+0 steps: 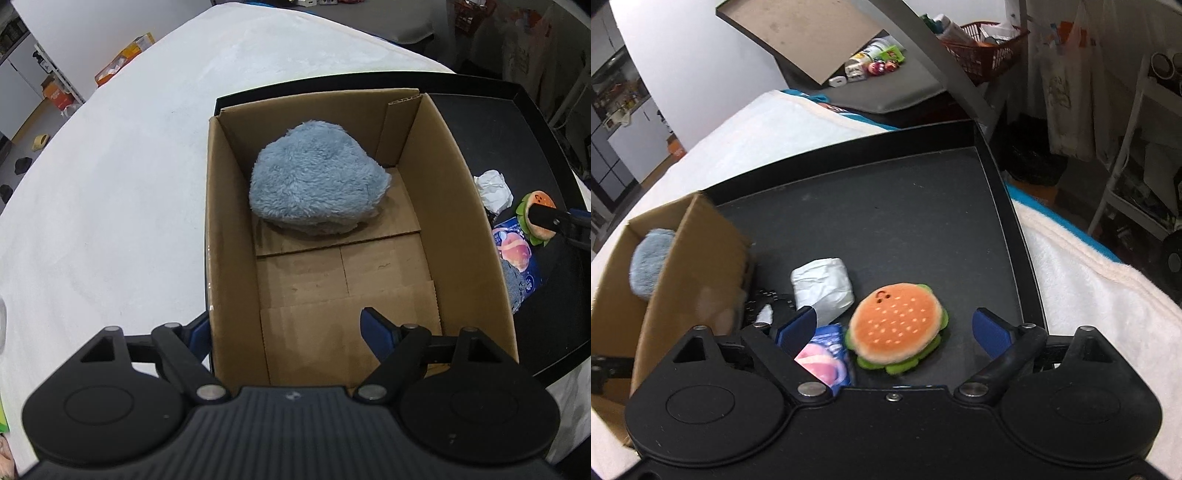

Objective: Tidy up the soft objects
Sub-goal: 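Move the right tool back and grasp the plush hamburger, then carry the hamburger into the box beside the plush ball and release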

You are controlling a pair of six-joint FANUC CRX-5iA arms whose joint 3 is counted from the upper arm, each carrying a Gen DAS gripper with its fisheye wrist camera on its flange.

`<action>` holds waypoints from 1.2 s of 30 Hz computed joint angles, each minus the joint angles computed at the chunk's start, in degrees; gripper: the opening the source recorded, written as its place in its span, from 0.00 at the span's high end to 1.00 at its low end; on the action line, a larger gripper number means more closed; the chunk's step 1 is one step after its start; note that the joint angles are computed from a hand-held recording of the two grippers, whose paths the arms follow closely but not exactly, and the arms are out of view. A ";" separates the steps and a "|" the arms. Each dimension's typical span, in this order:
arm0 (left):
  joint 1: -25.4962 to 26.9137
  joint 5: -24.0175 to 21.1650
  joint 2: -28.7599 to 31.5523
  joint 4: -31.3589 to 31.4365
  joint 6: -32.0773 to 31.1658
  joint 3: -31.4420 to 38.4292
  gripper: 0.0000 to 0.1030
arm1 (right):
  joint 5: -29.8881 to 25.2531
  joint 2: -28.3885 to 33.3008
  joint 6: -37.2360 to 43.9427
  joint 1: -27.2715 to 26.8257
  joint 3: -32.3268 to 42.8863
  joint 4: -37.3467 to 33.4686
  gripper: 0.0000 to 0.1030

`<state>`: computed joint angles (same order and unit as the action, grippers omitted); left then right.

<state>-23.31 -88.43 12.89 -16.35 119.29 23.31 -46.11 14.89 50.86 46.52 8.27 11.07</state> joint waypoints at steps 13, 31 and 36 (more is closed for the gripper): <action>1.86 3.32 -1.43 2.85 -0.42 -3.22 0.22 | -4.72 2.76 2.69 0.10 4.09 -1.61 0.50; 4.89 11.06 -7.80 5.70 1.91 -10.92 0.22 | -5.80 0.67 2.51 4.12 7.42 5.54 0.52; 5.41 12.57 -9.44 6.48 1.56 -12.89 0.22 | -6.30 0.81 3.14 5.36 10.05 6.15 0.52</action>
<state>-17.90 -75.85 3.45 -9.87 120.84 10.42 -52.41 15.70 53.99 51.88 18.31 17.22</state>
